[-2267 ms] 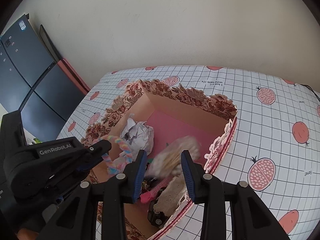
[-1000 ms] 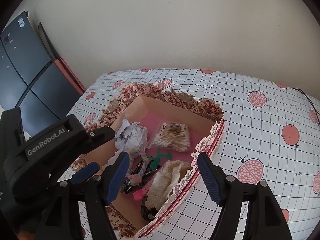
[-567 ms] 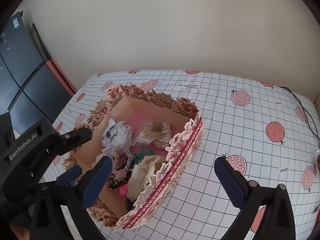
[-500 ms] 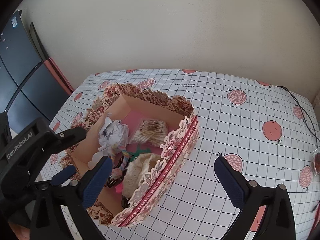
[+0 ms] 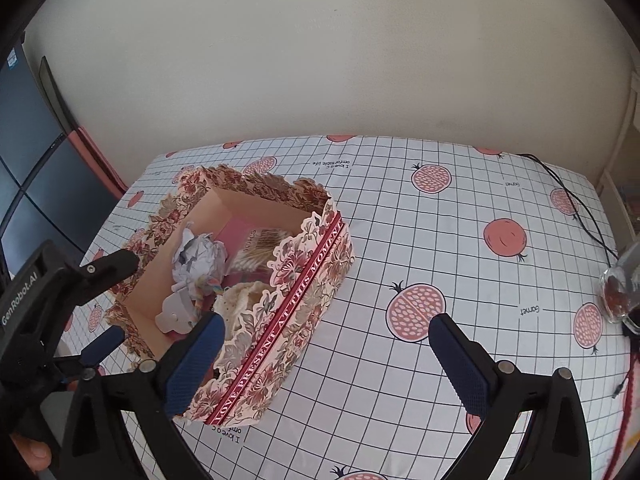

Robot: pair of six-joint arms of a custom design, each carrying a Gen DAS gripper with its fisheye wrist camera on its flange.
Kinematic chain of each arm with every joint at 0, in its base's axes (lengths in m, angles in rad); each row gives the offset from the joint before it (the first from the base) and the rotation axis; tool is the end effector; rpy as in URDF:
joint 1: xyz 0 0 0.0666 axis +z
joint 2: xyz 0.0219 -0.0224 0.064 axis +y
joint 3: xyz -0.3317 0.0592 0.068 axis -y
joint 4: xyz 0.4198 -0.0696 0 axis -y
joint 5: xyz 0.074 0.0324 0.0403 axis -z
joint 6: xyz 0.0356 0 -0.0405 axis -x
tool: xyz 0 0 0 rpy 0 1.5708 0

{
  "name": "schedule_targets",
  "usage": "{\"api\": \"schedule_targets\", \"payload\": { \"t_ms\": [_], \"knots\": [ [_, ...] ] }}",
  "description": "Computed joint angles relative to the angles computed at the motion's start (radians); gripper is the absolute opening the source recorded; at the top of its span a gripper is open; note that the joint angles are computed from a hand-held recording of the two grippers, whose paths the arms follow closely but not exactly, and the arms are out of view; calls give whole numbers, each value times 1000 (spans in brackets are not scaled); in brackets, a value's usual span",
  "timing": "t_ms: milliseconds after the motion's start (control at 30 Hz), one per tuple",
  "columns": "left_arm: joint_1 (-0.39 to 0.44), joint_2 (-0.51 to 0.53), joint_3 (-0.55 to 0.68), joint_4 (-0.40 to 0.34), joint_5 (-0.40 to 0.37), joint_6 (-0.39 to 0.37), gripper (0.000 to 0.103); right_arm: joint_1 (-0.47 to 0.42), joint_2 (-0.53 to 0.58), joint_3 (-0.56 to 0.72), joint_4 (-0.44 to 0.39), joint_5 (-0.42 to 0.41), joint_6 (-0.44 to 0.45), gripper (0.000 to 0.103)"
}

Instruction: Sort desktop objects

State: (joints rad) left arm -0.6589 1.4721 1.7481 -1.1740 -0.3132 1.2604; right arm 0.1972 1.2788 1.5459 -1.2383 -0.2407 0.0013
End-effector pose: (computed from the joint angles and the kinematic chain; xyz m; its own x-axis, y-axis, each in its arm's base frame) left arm 0.4238 -0.3148 0.4973 -0.5989 -0.6819 -0.4198 -0.4573 0.7216 -0.5198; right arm 0.4471 0.0976 0.4889 -0.8091 -0.1630 -0.5646 -0.3232 0.9258 0.1961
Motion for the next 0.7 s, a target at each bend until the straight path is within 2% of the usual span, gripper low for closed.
{"api": "schedule_targets", "payload": {
  "t_ms": [100,200,300,400,567,700],
  "knots": [
    [-12,9,0,-29,11,-16,103,-13,-31,-29,-2,5,15,103],
    [-27,-7,-25,-16,17,-36,103,-30,-64,-67,-2,6,44,103],
    [-56,-24,-36,1,-29,-69,103,-53,-95,-100,-1,12,56,103],
    [-94,-23,-22,-13,-91,-122,103,-79,-123,-125,-3,9,58,103],
    [-137,-47,-45,32,-132,-192,103,-104,-195,-173,8,-16,79,103],
    [-165,-49,-41,31,-183,-218,103,-125,-260,-228,17,-29,98,103]
  ]
}}
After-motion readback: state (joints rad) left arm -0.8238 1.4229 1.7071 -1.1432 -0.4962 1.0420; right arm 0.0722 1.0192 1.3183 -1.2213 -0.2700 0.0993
